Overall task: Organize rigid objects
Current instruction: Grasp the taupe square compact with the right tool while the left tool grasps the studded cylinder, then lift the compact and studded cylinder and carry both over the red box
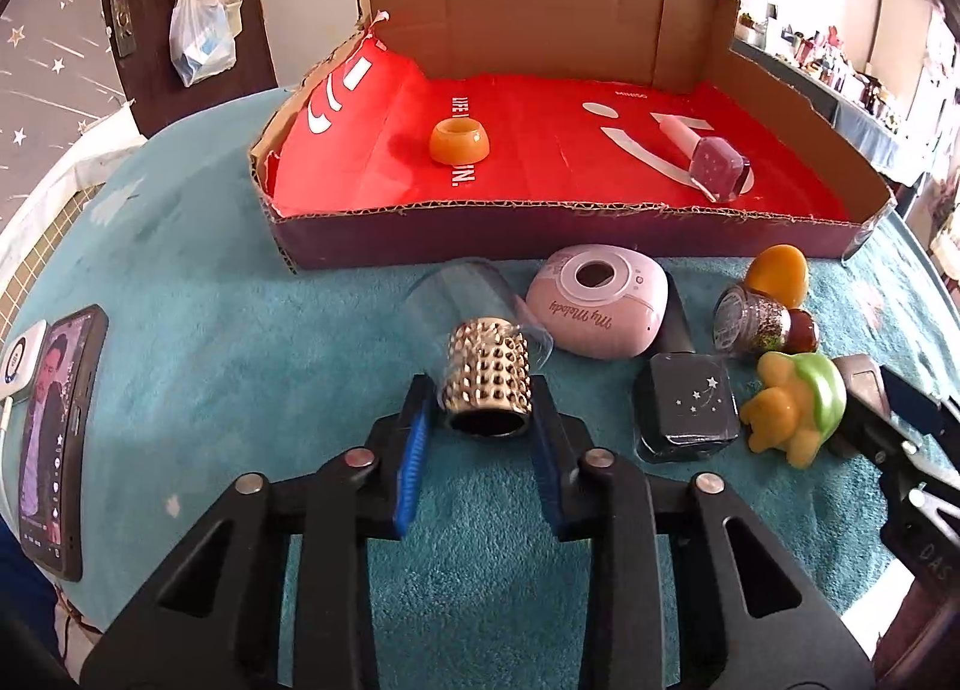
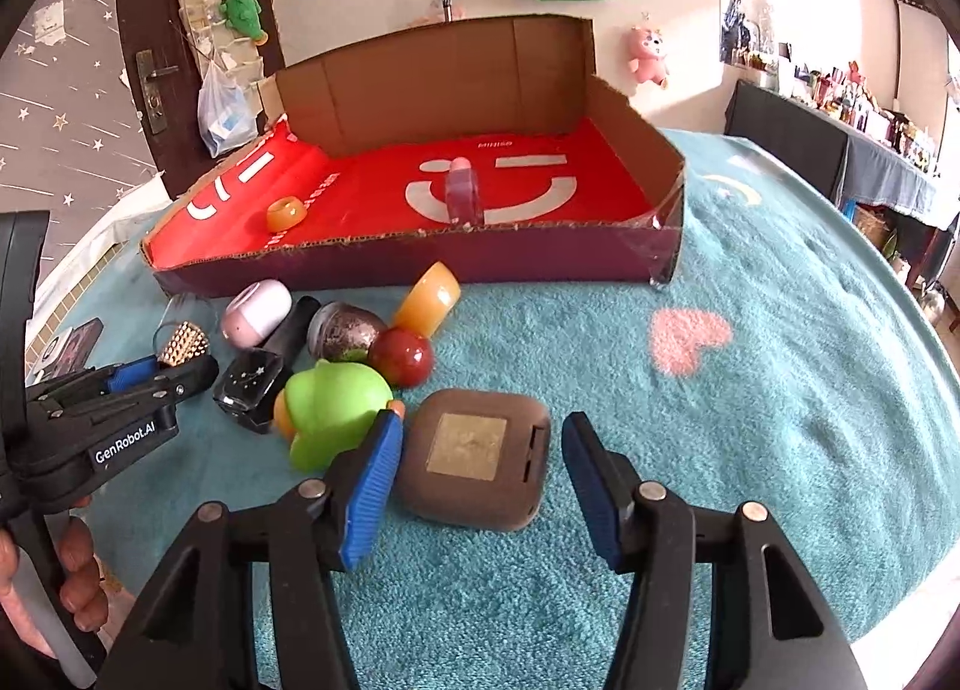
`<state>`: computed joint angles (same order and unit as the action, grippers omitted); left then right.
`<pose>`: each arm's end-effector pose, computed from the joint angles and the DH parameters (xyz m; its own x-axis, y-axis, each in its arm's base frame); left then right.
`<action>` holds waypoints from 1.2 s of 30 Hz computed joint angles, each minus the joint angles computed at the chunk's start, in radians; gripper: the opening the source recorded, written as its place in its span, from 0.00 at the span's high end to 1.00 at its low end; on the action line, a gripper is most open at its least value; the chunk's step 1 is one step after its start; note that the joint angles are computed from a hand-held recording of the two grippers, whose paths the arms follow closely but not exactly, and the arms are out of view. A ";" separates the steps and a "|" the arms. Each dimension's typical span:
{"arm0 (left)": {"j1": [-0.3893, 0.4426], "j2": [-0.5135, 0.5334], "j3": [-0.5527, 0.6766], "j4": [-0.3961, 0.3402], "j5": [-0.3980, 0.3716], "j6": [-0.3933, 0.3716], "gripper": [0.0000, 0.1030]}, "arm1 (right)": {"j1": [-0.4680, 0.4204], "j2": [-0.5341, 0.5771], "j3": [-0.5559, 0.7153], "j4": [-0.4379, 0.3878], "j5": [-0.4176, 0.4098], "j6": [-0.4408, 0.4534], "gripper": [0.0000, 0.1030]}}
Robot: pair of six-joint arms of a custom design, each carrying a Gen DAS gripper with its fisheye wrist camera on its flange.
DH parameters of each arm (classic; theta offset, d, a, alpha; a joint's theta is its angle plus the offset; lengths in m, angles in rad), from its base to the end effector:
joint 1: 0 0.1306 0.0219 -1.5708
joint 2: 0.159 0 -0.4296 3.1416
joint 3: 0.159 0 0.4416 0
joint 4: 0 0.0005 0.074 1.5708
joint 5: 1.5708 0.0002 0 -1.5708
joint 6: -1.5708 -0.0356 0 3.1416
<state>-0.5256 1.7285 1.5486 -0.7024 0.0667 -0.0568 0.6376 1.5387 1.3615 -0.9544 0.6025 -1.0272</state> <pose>0.5691 -0.3334 0.3751 -0.6364 0.4346 -0.6373 0.5743 0.8185 -0.0153 0.4580 0.3136 0.3853 -0.6302 0.4107 -0.6589 0.4689 0.8777 0.0986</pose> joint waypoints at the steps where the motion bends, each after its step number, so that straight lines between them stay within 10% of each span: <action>1: 0.003 -0.002 -0.002 0.000 0.007 0.003 0.75 | 0.001 0.000 -0.002 0.002 -0.004 0.001 0.43; 36: 0.056 -0.135 -0.131 0.010 0.123 0.023 0.78 | 0.046 -0.051 -0.006 0.114 -0.009 0.081 0.46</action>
